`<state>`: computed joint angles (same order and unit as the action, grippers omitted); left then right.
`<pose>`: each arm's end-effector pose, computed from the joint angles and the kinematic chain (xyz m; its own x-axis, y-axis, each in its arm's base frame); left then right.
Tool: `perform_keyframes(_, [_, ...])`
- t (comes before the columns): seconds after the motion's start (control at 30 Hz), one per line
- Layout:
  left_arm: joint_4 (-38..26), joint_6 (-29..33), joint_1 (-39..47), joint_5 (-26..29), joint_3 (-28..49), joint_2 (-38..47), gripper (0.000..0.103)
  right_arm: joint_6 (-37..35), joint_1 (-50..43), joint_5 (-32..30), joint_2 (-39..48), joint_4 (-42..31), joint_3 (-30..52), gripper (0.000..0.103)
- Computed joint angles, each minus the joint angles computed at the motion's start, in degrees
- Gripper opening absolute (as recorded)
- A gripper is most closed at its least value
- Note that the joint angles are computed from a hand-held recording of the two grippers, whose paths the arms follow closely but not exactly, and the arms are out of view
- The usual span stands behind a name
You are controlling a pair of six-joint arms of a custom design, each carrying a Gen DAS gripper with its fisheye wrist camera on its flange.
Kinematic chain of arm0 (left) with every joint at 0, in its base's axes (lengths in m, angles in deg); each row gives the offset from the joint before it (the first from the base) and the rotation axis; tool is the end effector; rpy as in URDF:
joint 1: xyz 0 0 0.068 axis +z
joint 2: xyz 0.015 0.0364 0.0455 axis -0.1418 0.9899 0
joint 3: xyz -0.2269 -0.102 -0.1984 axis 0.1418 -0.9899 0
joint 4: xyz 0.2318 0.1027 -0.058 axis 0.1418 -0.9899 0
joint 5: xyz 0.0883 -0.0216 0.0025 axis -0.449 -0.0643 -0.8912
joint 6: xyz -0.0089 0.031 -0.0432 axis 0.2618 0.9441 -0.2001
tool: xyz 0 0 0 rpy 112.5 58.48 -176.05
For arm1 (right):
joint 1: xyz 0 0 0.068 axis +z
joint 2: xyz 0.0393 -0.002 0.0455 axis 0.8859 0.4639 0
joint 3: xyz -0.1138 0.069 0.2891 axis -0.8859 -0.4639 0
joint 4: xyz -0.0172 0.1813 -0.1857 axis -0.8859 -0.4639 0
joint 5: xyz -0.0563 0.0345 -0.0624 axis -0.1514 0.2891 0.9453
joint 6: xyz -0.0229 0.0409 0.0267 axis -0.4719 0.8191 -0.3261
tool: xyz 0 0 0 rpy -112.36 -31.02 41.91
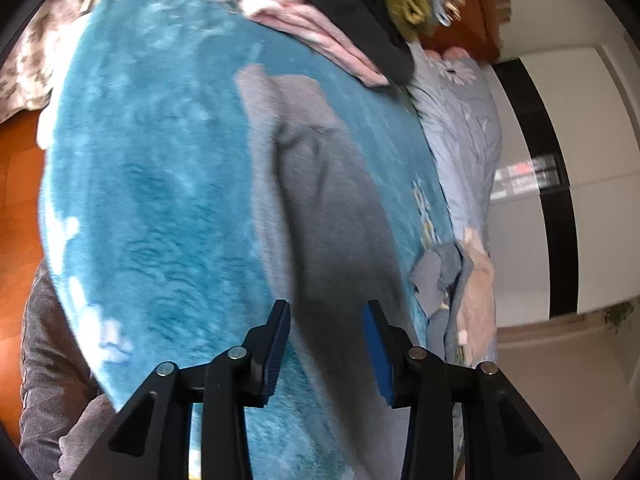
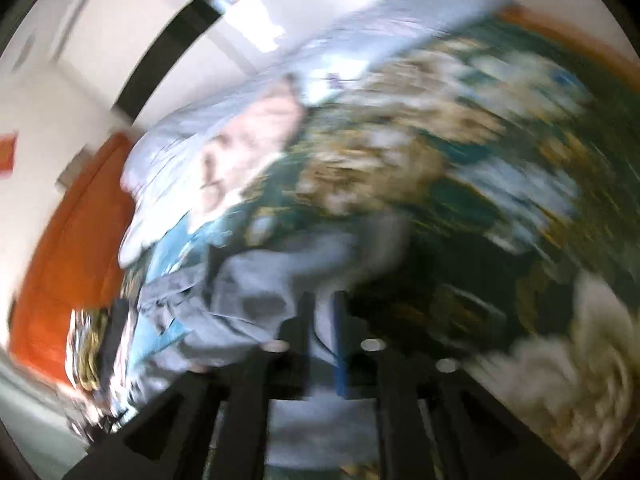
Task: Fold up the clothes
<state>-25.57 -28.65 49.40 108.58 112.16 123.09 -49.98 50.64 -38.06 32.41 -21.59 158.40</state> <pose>0.1591 0.2037 0.2300 -0.2669 -0.9510 -0.1562 -0.5871 0.2890 -0.7562 0.3809 -0.0576 0.3056 -0.8287 0.2618 -0.4947 -0.0620 0.8355 0.5460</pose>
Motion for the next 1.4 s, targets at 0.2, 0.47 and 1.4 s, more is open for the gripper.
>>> perform_keyframes(0.2, [1.83,-4.26,-6.24,1.7,2.7,-0.12,0.051,-4.45,18.36,4.61,11.96,-2.41,15.97,0.047])
perform_keyframes(0.47, [17.47,-27.17,-15.69,10.02,10.93,12.39,0.063,-1.16,25.39,4.39,21.09,-1.18,21.03,0.051])
perform_keyframes(1.4, [1.17,-10.15,-27.34,-4.82,40.93,32.99,0.069,-5.3,22.42,6.27,17.71,-1.65,14.08,0.056])
